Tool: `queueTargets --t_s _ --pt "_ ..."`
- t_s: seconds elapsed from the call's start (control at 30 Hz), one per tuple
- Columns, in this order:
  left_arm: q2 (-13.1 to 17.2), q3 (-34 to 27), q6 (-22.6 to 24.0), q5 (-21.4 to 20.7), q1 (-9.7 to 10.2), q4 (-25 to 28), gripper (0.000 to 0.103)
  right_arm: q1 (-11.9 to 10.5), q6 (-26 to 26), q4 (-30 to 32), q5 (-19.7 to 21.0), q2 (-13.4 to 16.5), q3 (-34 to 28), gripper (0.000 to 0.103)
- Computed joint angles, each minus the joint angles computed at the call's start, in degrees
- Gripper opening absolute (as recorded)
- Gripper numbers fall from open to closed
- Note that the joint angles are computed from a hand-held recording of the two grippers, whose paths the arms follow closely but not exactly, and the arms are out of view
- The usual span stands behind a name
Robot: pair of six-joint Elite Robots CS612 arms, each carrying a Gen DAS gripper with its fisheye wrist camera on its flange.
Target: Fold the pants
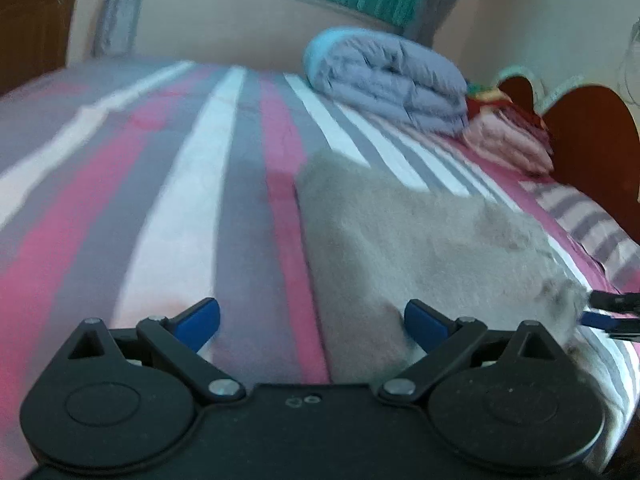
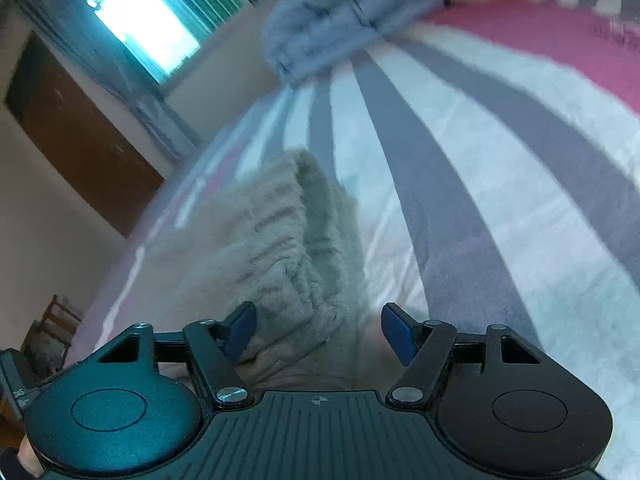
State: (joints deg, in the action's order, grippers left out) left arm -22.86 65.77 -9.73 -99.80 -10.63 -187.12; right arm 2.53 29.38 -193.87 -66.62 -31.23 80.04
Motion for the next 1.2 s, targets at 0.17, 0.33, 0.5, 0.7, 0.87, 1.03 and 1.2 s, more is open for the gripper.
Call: queueTargets --t_s 0.17,0.33,0.5,0.7,0.87,1.03,1.2 --pt "1.9 -5.8 -2.5 2.5 0.12 1.1 0.093 0.6 0.8 -8.8 -2.5 1.0 -1.9 0.068" --pt "5.2 -14.6 1.5 2.8 -0.38 6.1 0.093 2.3 -6.5 -2.9 -6.2 3.3 -9.6 0.03" --pt "9.4 -24.0 7.8 1.1 -0.89 14.2 0.092 3.4 -11.4 2.9 -6.8 8.3 -20.3 0.03" --pt "14.5 -33.2 13.8 3.7 -1.58 24.6 0.094 5.2 -24.1 22.3 -13.4 13.8 -32.1 0.03" --pt "10.6 -25.0 12.0 4.1 -1.43 17.3 0.092 4.2 -20.6 13.1 -9.8 12.3 -27.7 0.03" --pt "6.3 -16.3 11.2 3.9 -1.47 11.9 0.092 3.2 -18.0 3.7 -7.4 8.4 -18.3 0.031" --pt "4.0 -11.7 9.8 3.9 -1.58 10.2 0.093 2.7 -13.1 1.4 -6.2 4.9 -12.3 0.031"
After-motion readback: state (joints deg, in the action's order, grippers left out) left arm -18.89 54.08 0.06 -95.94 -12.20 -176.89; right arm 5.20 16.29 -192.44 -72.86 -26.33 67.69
